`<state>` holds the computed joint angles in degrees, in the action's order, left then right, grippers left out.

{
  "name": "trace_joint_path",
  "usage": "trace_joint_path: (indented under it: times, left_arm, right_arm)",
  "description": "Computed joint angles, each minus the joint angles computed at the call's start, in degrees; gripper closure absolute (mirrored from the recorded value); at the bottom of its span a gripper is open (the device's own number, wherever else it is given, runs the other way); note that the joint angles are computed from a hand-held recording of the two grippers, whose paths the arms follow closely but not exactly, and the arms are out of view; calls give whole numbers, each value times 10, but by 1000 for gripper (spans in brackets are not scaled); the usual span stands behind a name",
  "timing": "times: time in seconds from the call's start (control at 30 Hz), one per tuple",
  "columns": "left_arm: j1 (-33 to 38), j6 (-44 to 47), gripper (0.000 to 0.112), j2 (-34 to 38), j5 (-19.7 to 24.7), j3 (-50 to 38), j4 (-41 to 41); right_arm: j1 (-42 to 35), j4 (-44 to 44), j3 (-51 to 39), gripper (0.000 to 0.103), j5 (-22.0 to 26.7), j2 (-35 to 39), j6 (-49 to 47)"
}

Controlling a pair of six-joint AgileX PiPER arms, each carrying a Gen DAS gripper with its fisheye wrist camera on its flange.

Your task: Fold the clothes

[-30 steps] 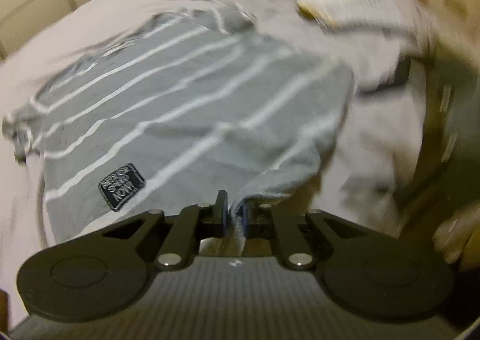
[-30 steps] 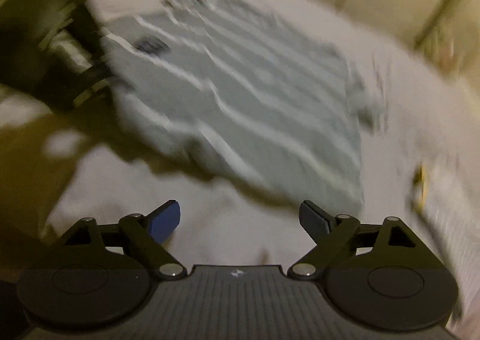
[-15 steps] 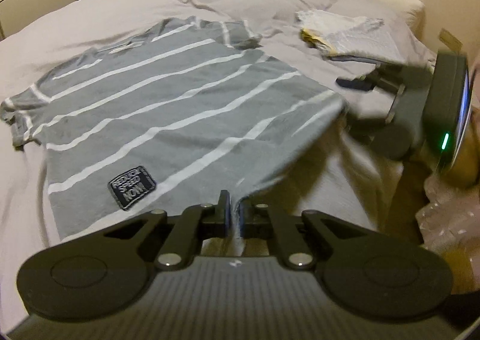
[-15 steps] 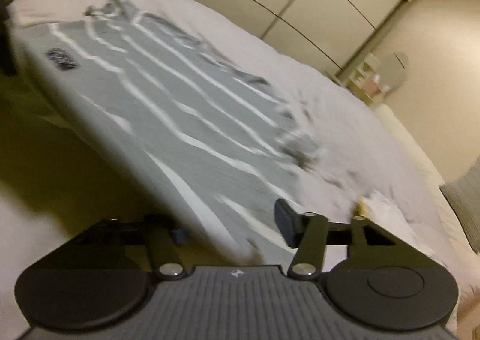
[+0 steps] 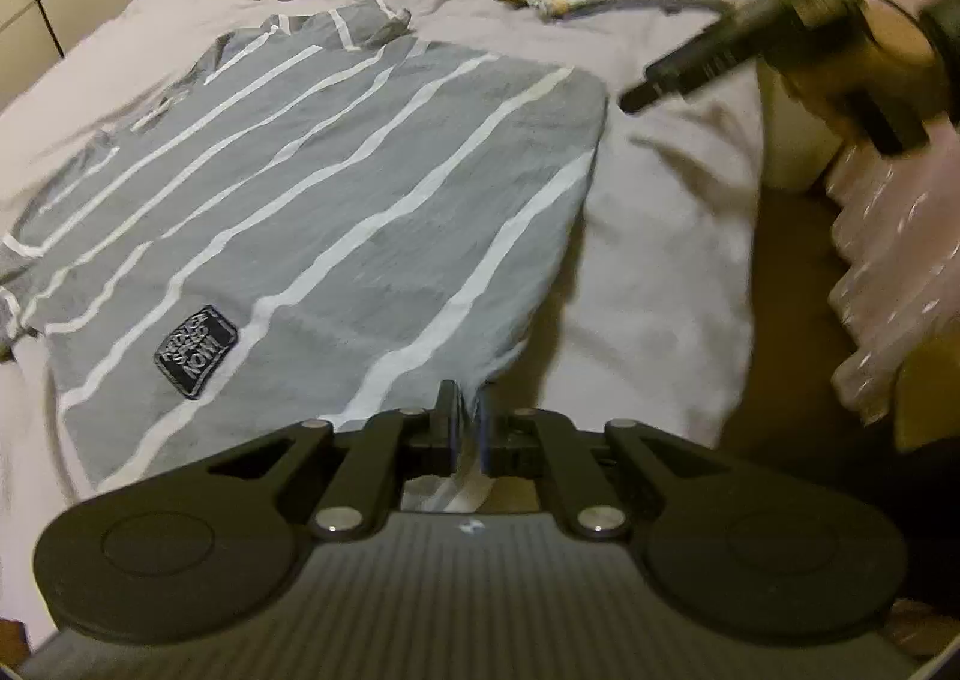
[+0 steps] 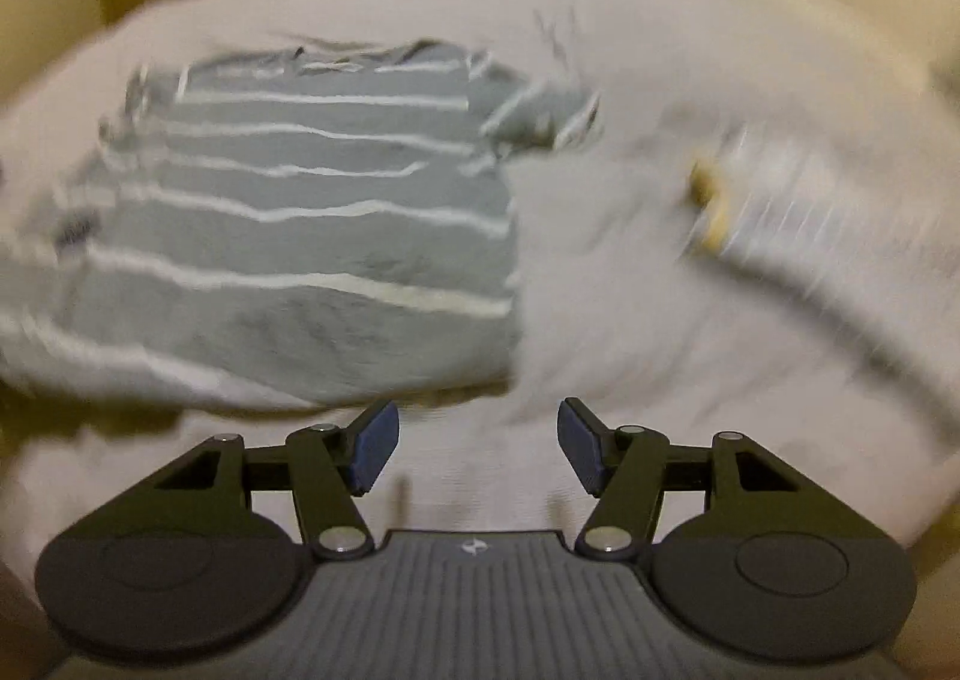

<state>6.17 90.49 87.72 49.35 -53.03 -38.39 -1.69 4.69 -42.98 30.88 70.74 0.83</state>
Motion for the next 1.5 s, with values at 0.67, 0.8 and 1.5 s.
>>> trace_joint_path:
  times: [0.67, 0.8, 1.5]
  left_arm:
    - [-166, 51, 54, 16, -164, 16, -132]
    - [-220, -87, 60, 82, -266, -19, -49]
    - [-106, -182, 62, 113, -206, -71, -32]
  right_arm:
    - [-121, 372, -526, 86, 352, 366, -117]
    - [-94, 388, -619, 58, 336, 421, -166]
    - [-27, 267, -597, 54, 249, 495, -189]
